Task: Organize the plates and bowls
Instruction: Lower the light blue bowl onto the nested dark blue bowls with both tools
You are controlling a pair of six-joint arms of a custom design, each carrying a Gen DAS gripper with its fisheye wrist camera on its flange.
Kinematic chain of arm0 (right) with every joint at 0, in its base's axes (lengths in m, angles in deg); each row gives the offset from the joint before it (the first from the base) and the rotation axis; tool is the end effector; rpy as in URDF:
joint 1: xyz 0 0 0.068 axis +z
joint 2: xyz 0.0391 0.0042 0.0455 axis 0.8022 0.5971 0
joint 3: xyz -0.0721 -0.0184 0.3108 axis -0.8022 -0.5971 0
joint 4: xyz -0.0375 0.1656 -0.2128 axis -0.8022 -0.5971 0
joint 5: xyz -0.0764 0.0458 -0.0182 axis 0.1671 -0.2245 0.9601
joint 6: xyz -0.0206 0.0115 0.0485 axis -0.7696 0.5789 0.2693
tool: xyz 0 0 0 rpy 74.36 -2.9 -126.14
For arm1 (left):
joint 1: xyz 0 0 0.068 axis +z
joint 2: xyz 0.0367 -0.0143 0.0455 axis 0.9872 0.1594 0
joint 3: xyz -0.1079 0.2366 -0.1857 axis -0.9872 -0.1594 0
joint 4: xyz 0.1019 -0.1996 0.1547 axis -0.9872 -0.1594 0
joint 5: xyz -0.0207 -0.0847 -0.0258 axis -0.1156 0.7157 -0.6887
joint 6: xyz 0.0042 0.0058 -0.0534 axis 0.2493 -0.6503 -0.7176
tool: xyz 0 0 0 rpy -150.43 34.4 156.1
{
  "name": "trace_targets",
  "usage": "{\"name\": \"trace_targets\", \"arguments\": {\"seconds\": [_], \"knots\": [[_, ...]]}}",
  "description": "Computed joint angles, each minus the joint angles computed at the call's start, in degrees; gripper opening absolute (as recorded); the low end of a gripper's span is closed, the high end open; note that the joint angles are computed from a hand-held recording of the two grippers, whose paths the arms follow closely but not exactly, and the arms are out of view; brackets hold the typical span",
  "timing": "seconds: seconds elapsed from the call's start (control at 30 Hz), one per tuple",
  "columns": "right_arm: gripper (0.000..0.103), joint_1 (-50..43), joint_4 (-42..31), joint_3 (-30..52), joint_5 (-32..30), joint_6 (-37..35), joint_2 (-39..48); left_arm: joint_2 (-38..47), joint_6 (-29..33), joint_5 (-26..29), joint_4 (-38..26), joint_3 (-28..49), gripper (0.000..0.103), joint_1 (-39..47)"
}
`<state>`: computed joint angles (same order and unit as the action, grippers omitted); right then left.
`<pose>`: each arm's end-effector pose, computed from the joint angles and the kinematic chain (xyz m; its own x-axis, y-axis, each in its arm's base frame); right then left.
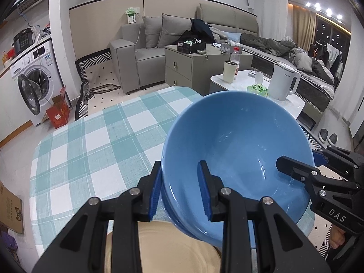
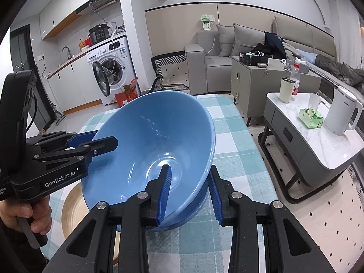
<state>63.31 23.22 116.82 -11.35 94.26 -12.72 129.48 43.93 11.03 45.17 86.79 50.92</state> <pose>0.2627 0.0433 0.3509 -0.6876 0.0861 -0.7210 0.0235 0.9951 0.0964 0.3256 -0.1893 0.3181 -0.6055 0.3406 -0.7192 0.5248 0.8503 -0.0392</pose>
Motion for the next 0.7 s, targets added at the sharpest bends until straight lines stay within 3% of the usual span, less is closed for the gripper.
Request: {"name": "trace_targets", "arguments": {"seconds": [0.7], "knots": [[0.033,0.3,1.8,-1.1,-0.8,0.5,3.9,2.4,-0.2,1.4,0.5,-1.0,0.029,1.4]]}}
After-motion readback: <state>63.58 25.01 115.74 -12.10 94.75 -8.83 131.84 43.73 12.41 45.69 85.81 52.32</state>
